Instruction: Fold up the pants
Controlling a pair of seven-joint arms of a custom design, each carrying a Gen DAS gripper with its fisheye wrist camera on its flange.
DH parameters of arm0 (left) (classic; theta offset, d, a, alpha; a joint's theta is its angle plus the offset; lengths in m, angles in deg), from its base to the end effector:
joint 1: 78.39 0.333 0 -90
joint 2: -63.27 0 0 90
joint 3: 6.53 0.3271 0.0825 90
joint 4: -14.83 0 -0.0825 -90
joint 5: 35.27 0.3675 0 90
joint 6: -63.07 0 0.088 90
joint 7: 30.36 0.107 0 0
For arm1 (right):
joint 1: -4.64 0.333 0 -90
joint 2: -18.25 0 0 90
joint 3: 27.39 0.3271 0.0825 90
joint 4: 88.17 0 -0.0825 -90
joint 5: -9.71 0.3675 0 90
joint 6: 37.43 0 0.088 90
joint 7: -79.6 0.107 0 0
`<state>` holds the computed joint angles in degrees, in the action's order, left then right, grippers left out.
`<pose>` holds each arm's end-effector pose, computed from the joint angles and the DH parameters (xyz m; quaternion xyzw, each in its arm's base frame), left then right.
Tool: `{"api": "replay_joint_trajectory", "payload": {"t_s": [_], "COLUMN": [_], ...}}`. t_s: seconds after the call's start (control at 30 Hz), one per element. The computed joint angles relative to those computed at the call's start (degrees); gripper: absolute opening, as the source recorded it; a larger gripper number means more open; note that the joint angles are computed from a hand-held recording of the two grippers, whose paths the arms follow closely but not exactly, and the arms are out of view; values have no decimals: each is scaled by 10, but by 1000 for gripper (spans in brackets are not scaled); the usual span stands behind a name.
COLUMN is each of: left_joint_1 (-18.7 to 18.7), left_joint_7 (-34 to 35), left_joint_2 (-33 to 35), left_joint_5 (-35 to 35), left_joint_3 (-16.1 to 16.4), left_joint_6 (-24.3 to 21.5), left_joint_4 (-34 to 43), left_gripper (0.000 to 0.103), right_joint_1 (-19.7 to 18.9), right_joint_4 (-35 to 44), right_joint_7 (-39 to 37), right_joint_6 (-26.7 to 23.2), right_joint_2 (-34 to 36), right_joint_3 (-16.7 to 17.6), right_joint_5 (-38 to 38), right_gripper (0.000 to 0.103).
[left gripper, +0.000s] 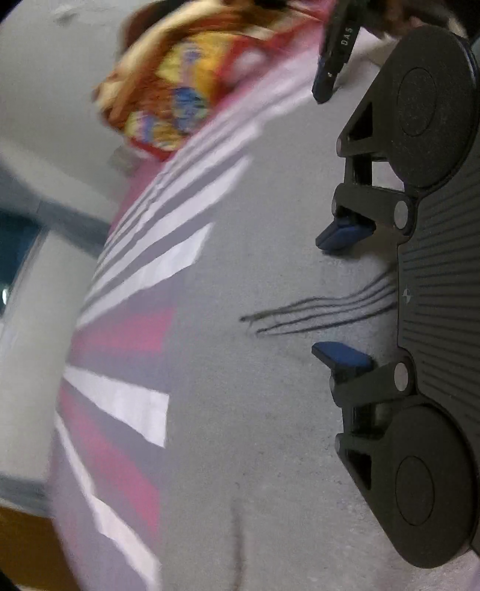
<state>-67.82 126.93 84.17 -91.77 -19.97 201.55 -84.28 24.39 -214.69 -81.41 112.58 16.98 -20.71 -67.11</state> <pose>0.6706 -0.0196 0.4313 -0.4518 0.7844 -0.4227 0.0434 0.4714 0.2593 0.4423 -0.5079 0.7334 -0.3225 0.3164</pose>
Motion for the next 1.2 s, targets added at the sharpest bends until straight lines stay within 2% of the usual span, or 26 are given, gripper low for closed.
{"api": "replay_joint_trajectory", "payload": {"t_s": [0.03, 0.07, 0.1, 0.17, 0.23, 0.27, 0.33, 0.4, 0.5, 0.6, 0.63, 0.7, 0.83, 0.9, 0.93, 0.97, 1.0, 1.03, 1.07, 1.1, 1.17, 1.2], "left_joint_1": [-4, -9, -6, 15, 34, 40, 52, 59, 80, 104, 115, 129, 143, 158, 155, 158, 160, 157, 157, 169, 192, 214], "left_joint_7": [7, -7, -6, 66, 159, 174, 177, 140, 13, -139, -168, -176, -210, -198, -180, -173, -168, -191, -240, -249, -209, -173], "left_joint_2": [-9, -19, -33, -67, -99, -103, -98, -71, -4, 88, 120, 170, 250, 280, 280, 285, 287, 294, 312, 321, 309, 304], "left_joint_5": [3, 11, 1, -85, -197, -223, -268, -283, -247, -176, -171, -161, -143, -135, -147, -146, -144, -132, -116, -125, -142, -173], "left_joint_3": [0, 3, 3, -4, 6, 18, 46, 72, 87, 87, 80, 61, 23, -11, -15, -25, -34, -33, -29, -45, -79, -106], "left_joint_6": [15, 23, 27, 41, 49, 39, 34, 39, 38, -17, -41, -67, -90, -88, -84, -77, -68, -59, -69, -74, -65, -65], "left_joint_4": [-10, -18, -28, -61, -93, -97, -92, -67, 1, 103, 137, 200, 305, 340, 334, 337, 336, 342, 363, 367, 343, 324], "left_gripper": [56, 61, 67, 97, 101, 101, 101, 101, 101, 101, 101, 101, 101, 101, 101, 95, 84, 36, 28, 28, 27, 27], "right_joint_1": [2, 5, 9, 15, 18, 20, 18, 14, 6, 7, 7, 6, 10, 12, 13, 14, 15, 17, 18, 19, 21, 22], "right_joint_4": [-1, -2, -5, -12, -29, -40, -65, -84, -100, -111, -110, -107, -102, -101, -100, -98, -96, -94, -92, -90, -87, -86], "right_joint_7": [-50, -61, -39, -11, 28, 43, 89, 122, 174, 211, 214, 227, 231, 230, 229, 225, 219, 214, 209, 203, 194, 192], "right_joint_6": [3, -2, -11, -21, -36, -43, -41, -37, -30, -33, -29, -30, -41, -44, -46, -49, -53, -58, -61, -65, -69, -72], "right_joint_2": [10, 15, 9, -10, -33, -45, -67, -82, -89, -90, -87, -83, -75, -73, -72, -69, -66, -64, -62, -60, -57, -56], "right_joint_3": [0, 2, 4, 9, 19, 25, 31, 33, 33, 39, 38, 38, 39, 39, 39, 39, 40, 40, 40, 41, 40, 40], "right_joint_5": [52, 67, 57, 44, -1, -17, -56, -67, -79, -78, -75, -82, -69, -67, -65, -59, -53, -48, -45, -41, -35, -33], "right_gripper": [29, 30, 31, 31, 38, 43, 46, 47, 47, 47, 47, 49, 51, 51, 51, 52, 52, 52, 52, 52, 52, 52]}}
